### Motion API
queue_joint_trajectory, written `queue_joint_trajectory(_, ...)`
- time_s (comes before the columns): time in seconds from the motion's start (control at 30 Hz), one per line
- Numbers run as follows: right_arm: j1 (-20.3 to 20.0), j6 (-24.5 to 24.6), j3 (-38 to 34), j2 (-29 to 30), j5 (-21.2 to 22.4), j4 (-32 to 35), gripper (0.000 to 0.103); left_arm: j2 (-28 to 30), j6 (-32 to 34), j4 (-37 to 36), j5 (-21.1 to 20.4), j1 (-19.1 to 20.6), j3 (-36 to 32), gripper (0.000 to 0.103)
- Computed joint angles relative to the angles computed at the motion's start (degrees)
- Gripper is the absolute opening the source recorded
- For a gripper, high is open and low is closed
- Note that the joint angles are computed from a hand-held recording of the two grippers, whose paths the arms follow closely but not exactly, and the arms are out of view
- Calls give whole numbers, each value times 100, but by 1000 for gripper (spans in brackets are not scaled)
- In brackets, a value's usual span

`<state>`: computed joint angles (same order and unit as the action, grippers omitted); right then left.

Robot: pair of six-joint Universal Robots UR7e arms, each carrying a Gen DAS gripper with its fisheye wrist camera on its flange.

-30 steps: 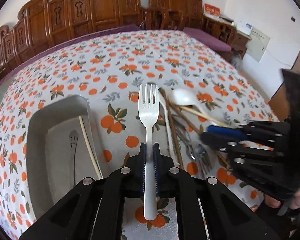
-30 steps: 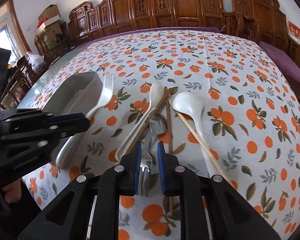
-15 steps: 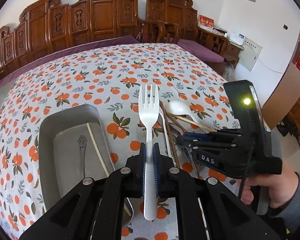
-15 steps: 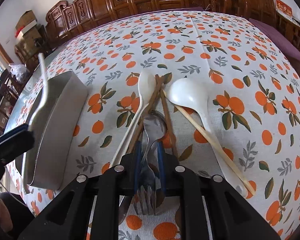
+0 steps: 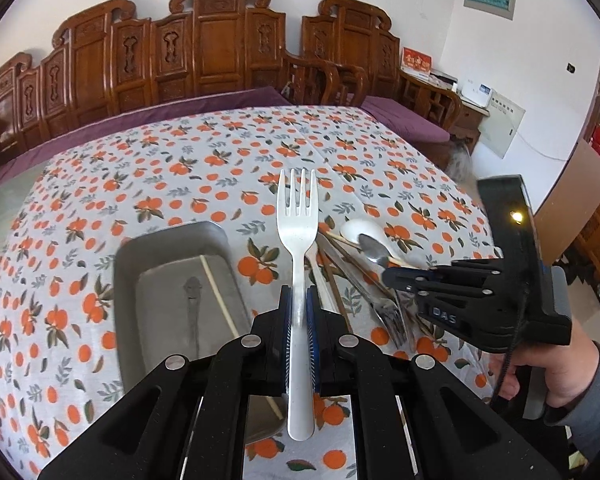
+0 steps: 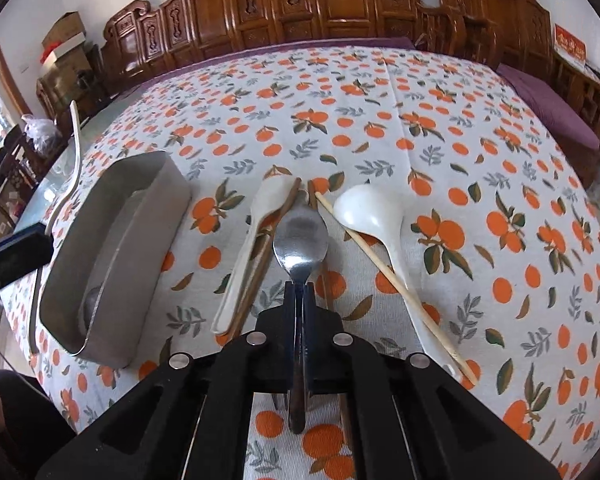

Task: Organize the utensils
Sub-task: 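Lift the fork with the left gripper while the right gripper grasps a metal spoon, then place the fork in the tray with the left gripper while the right places the spoon there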

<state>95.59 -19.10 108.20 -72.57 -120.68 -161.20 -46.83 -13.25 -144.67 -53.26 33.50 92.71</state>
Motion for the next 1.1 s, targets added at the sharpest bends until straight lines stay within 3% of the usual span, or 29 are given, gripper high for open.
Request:
queue_joint_trajectory(0.33, 255, -492, 85, -190, 114, -191, 5, -254, -176, 171, 291, 166, 149, 6)
queue_joint_trajectory(1.1, 661, -1069, 139, -229, 387, -517, 5, -75, -863, 1200, 380, 618, -34, 7)
